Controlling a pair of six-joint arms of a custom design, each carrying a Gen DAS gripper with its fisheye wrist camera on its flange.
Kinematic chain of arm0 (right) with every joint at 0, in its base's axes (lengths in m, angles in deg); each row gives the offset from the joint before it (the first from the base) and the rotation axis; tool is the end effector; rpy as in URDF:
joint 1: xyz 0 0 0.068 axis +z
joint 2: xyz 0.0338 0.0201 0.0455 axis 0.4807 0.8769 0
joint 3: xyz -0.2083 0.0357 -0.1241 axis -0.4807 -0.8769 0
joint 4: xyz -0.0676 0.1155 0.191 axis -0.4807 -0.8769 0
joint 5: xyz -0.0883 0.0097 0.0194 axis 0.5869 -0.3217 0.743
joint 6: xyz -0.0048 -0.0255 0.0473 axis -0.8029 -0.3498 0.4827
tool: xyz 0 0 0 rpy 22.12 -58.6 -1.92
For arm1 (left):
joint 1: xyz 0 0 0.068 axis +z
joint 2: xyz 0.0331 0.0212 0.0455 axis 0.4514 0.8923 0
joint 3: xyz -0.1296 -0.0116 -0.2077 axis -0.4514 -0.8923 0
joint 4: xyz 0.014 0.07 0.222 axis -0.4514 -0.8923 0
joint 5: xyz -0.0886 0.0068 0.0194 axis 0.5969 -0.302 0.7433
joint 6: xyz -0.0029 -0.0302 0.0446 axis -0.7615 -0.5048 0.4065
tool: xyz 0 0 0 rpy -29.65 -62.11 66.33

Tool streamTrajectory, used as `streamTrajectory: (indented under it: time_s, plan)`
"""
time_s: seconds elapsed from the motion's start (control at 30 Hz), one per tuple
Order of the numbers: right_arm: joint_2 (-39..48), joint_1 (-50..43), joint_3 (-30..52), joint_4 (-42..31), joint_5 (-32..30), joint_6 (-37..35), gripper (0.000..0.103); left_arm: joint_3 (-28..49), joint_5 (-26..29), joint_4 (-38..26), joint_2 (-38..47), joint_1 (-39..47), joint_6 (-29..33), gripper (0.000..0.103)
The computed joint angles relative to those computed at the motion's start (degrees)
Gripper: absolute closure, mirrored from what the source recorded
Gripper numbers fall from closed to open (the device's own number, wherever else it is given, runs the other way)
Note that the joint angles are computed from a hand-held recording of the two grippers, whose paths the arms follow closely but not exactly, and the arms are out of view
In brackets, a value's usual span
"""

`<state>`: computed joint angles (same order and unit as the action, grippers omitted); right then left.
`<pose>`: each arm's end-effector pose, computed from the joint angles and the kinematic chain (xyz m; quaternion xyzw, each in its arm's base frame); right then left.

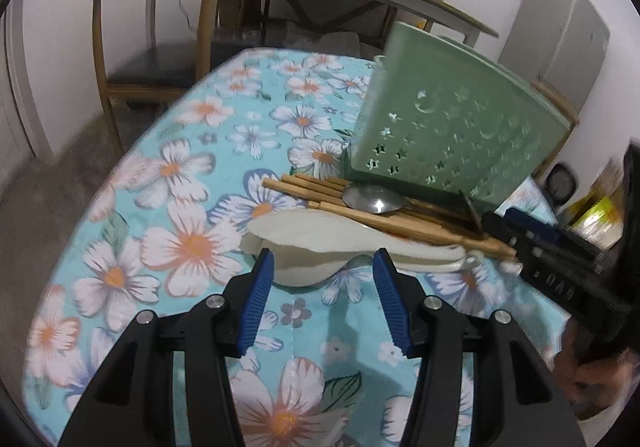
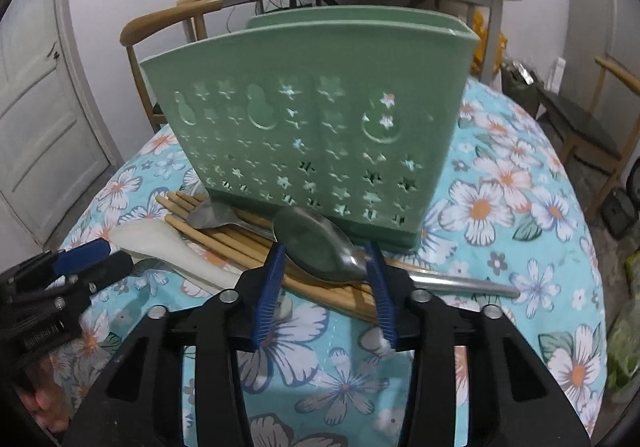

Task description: Organize utensils

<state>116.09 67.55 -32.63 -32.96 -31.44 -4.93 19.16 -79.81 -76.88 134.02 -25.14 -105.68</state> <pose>0.2170 0.1647 0.1688 -0.1542 0.9020 0.0852 0.3943 0.1478 -0.1628 0.1760 -0.1012 0.9210 -0.1115 0.3594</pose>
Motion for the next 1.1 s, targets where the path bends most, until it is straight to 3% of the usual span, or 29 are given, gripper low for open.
streamTrajectory:
  time_s: [0.13, 0.27, 0.4, 0.47, 0.73, 1.1]
  plan:
    - [-0.3, 0.9, 0.2, 0.7, 0.2, -2.5, 0.053, -6.8, 13.3, 7.7, -6.4, 10.4, 1.3, 0.053]
    - [3.3, 2.1, 2.8, 0.4, 1.7, -5.3, 0.056, -9.3, 20.0, 12.3, -8.4, 16.7, 1.9, 0.053]
    - [7.2, 0.1, 5.7, -1.7, -0.5, -4.3, 0.073, -8.9, 18.6, 12.8, -8.2, 16.2, 2.7, 0.053]
    - [7.3, -1.0, 5.5, -0.8, -2.1, -3.9, 0.090, -8.2, 17.5, 12.1, -8.3, 15.2, 3.7, 0.053]
    - [1.8, -1.5, 0.5, 2.4, 1.0, -2.2, 0.096, -7.1, 16.8, 12.5, -6.1, 13.4, 3.1, 0.053]
    - [-10.3, -8.2, -6.9, 2.7, -2.6, -1.6, 0.098, -5.6, 11.4, 12.9, -8.6, 9.4, 0.1, 0.053]
